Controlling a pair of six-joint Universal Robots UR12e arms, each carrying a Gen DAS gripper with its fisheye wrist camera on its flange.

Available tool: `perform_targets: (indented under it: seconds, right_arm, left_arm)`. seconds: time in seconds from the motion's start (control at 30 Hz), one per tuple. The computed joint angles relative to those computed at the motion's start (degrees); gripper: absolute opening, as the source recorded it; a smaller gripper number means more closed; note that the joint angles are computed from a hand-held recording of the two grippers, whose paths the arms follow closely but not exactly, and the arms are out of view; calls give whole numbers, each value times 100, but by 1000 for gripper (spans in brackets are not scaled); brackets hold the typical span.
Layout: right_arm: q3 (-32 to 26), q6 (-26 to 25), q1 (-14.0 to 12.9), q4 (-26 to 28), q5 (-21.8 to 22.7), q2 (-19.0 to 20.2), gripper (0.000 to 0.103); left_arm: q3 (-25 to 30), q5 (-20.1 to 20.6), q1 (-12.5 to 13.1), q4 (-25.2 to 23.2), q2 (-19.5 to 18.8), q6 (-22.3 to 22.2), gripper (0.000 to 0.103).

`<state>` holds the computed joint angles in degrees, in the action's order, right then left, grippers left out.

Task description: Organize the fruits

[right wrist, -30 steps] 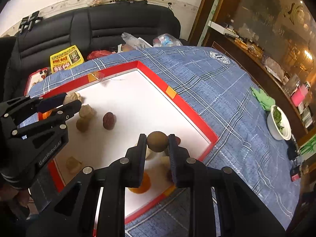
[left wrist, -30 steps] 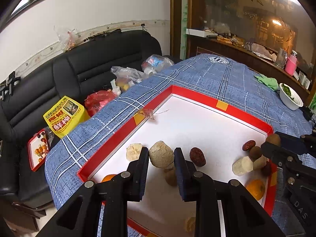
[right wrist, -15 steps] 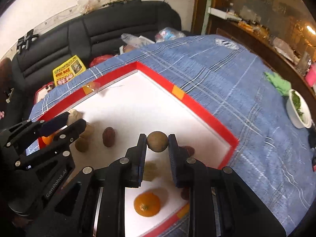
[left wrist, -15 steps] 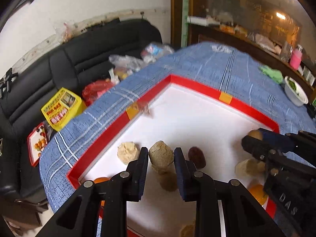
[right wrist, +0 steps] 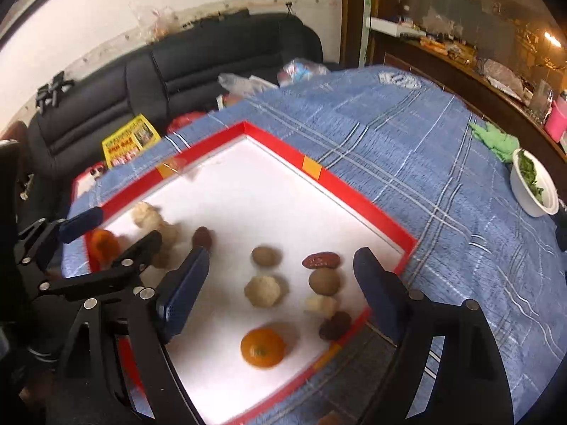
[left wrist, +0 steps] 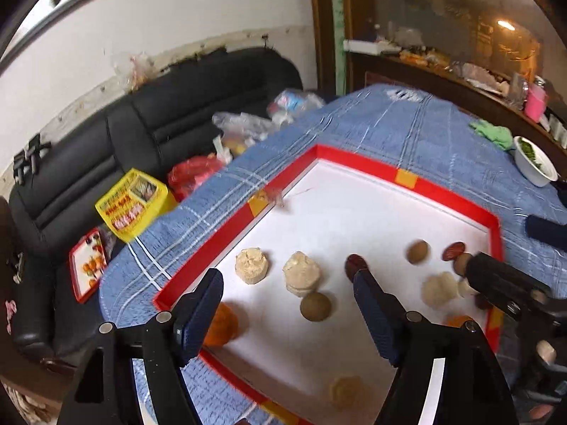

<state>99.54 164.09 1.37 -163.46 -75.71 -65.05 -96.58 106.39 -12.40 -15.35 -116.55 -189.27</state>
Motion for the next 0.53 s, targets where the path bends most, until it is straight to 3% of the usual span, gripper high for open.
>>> perform_targets:
  seconds: [0.03,0.33,0.53]
  right_arm:
    - [67,-9,-23,-86,8,-53,102]
    - [844,-306,-272,-727,207,-678,103]
    - [1076,-417,-329,-839,273,-866,103]
  left_arm:
    - [-35,56,-21,67,23,26,80]
    - [-432,299,-243,577,306,-40,96]
    - [-528,177,-240,717,391,-167,96]
